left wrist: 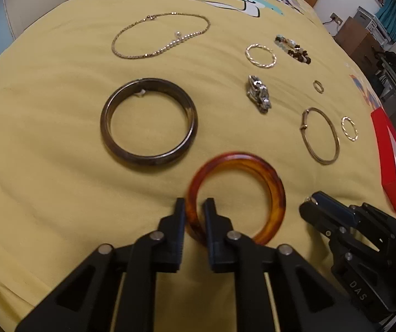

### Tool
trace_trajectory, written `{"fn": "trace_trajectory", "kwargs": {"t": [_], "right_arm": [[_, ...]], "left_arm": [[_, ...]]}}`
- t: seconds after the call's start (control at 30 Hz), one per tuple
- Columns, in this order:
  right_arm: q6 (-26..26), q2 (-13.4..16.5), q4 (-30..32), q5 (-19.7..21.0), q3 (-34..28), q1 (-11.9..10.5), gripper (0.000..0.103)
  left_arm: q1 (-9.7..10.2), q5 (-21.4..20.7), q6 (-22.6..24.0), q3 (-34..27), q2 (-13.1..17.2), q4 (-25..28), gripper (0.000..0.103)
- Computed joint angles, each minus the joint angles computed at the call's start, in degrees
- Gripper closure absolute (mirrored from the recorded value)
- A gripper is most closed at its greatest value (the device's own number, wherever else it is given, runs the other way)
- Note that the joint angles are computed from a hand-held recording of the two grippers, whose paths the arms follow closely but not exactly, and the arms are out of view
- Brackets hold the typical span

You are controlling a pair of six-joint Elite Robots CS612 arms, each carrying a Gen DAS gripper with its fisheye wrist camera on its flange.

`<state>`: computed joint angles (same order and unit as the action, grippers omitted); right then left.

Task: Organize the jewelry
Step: 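Grasp the amber bangle with the left tool while the right tool grasps a small silver ring, then carry both items into the red box and open both tools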

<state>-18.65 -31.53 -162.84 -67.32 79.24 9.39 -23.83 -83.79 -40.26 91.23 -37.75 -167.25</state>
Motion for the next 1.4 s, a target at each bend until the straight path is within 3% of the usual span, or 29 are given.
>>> {"fn": "trace_trajectory", "kwargs": {"t": [0.43,0.6,0.73,0.9,1.07,1.27,1.4], "right_arm": [[3.0,-5.0,-10.0,2.9,7.6,-2.0,0.084],[5.7,-7.4,-14.8,2.4,11.6,-4.9,0.084],[7.4,-8.7,-17.9,0.2,13.9,-8.1,0.084],[9.5,-9.1,-20.0,-3.7,14.3,-12.4,0.084],[10.1,-7.4,-18.5,-7.2,11.6,-15.3,0.084],[10.7,-4.8,-14.9,-7.9,7.6,-16.8,0.084],[8.2,-3.8,-11.1,-9.4,5.9,-17.0,0.084]], "left_arm": [[-2.94,6.0,3.1,4.0,-4.4,-1.9,0.095],[-4.61,5.8,5.4,2.1,-4.7,-2.2,0.095],[-6.04,3.1,9.1,-1.9,-3.7,-1.3,0.095],[-8.18,0.6,14.5,-11.0,-0.2,2.0,0.095],[-9.97,-1.4,20.1,-24.5,6.3,8.8,0.095],[-11.4,-0.9,24.0,-41.2,15.0,20.0,0.095],[-12.0,0.5,26.9,-48.2,19.1,27.5,0.095]]}}
